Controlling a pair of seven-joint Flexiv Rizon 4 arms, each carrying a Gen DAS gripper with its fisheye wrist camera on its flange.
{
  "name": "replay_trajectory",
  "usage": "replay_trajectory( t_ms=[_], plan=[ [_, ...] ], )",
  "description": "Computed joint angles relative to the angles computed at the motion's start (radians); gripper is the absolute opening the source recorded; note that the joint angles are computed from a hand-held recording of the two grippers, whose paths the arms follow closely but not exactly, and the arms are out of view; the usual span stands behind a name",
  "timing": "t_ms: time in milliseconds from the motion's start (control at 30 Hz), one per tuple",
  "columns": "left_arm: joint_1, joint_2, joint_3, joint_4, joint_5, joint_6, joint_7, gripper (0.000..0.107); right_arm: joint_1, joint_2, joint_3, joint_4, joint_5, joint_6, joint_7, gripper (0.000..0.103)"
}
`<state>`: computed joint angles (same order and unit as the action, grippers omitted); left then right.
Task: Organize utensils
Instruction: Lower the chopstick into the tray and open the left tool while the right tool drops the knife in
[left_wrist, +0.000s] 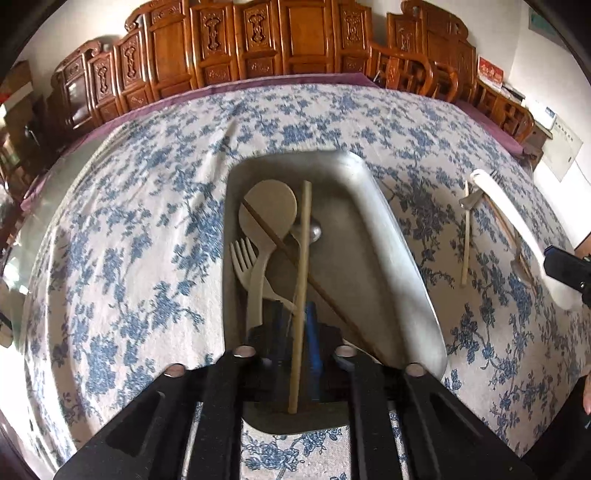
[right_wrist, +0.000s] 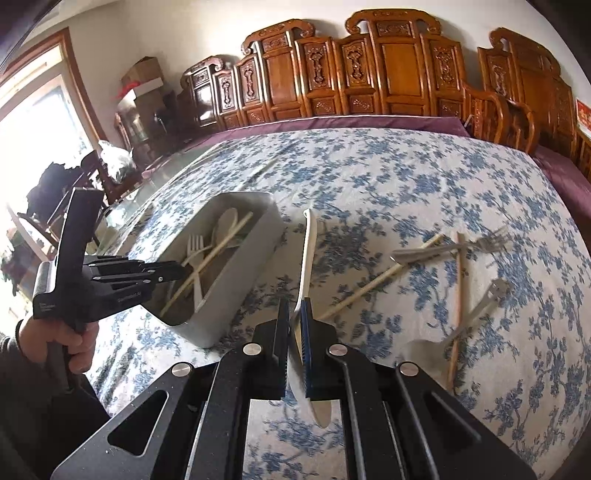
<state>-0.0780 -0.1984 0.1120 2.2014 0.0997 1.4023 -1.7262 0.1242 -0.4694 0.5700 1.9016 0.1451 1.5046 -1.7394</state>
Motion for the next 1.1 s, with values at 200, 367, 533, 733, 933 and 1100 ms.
replay_trajectory(
  t_ms=[200,367,533,733,933,1100],
  plan=[
    [0.025,0.033,-0.003,0.038,-0.046,0.057,0.028,0.028,0.018,-0.037,0.042,-0.082,0.023,-0.038,0.004,0.007],
    [0.019,0.048,0.05,0.033,0.027,0.059,-0.034,0.032,0.108,-0.067,-0.002,-0.143,0.003,-0.049,0.036,0.008],
    [0.046,0.055,0.059,0.032,0.066,0.046,-0.064,0.032,0.179,-0.107,-0.037,-0.204,-0.021,-0.067,0.082,0.008],
    [0.08,0.06,0.048,0.043,0.051,0.05,-0.053,0.032,0.234,-0.168,-0.068,-0.273,-0.039,-0.105,0.144,0.008],
    [0.095,0.067,0.032,0.061,0.006,0.069,-0.021,0.033,0.293,-0.21,-0.135,-0.3,-0.079,-0.123,0.213,0.008],
    [0.092,0.069,0.033,0.063,0.006,0.071,-0.02,0.033,0.277,-0.232,-0.113,-0.315,-0.083,-0.138,0.227,0.009]
  ],
)
